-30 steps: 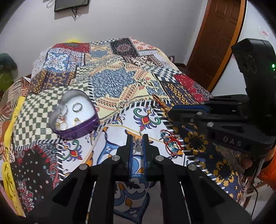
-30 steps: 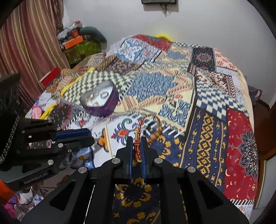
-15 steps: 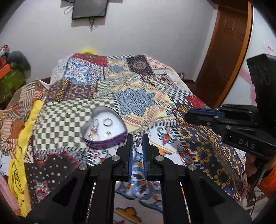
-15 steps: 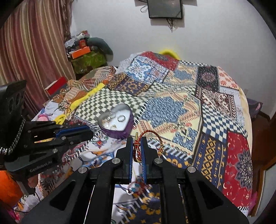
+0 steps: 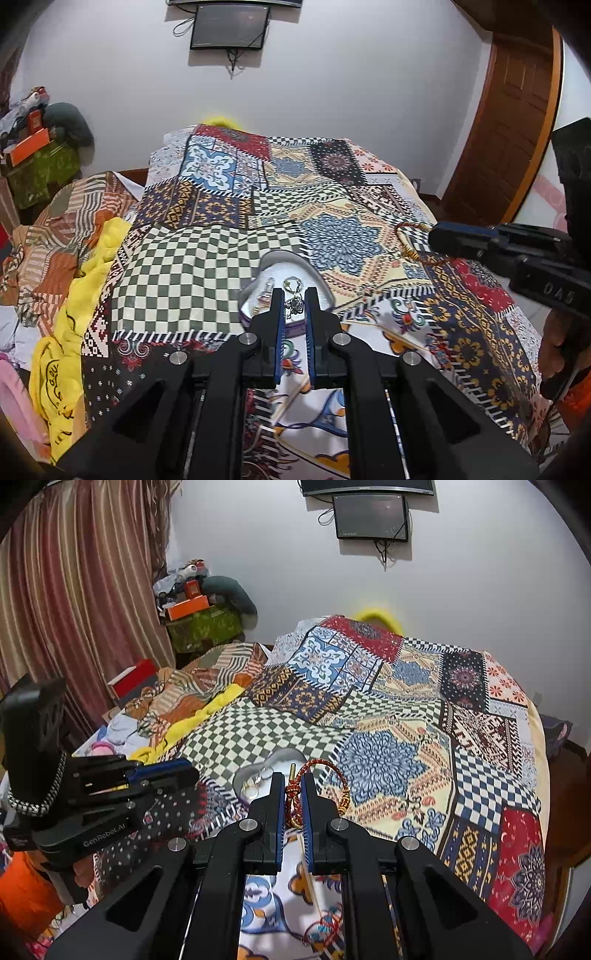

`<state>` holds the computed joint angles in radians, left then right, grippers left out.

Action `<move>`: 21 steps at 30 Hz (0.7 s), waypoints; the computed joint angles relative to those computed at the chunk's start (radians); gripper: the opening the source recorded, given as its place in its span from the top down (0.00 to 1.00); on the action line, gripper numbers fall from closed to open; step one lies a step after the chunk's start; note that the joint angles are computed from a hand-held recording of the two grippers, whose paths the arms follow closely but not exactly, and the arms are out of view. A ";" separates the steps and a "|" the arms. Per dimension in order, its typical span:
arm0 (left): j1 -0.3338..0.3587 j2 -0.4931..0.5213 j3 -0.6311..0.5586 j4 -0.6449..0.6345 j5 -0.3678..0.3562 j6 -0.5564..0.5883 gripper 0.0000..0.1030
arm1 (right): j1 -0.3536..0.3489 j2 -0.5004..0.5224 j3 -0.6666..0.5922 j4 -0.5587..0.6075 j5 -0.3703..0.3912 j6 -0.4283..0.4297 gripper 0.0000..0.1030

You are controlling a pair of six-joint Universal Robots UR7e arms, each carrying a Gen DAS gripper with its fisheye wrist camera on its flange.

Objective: Organize jewelry
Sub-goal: 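Carry the red bracelet and silver pendant over the purple heart tin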

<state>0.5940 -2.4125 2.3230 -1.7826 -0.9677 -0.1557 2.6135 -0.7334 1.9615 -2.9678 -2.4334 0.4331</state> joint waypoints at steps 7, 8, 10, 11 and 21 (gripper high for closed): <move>0.118 0.081 0.005 -0.151 -0.045 0.117 0.92 | -0.025 0.028 -0.033 -0.029 0.002 -0.053 0.93; 0.137 0.100 0.006 -0.178 -0.057 0.135 0.92 | -0.029 0.032 -0.037 -0.034 0.006 -0.061 0.93; 0.172 0.136 0.009 -0.221 -0.079 0.167 0.92 | -0.041 0.043 -0.047 -0.044 0.014 -0.081 0.93; 0.191 0.160 0.010 -0.245 -0.091 0.184 0.92 | -0.046 0.047 -0.050 -0.049 0.018 -0.089 0.93; 0.319 0.332 0.014 -0.342 -0.191 0.263 0.92 | -0.099 0.085 -0.086 -0.054 0.100 -0.143 0.93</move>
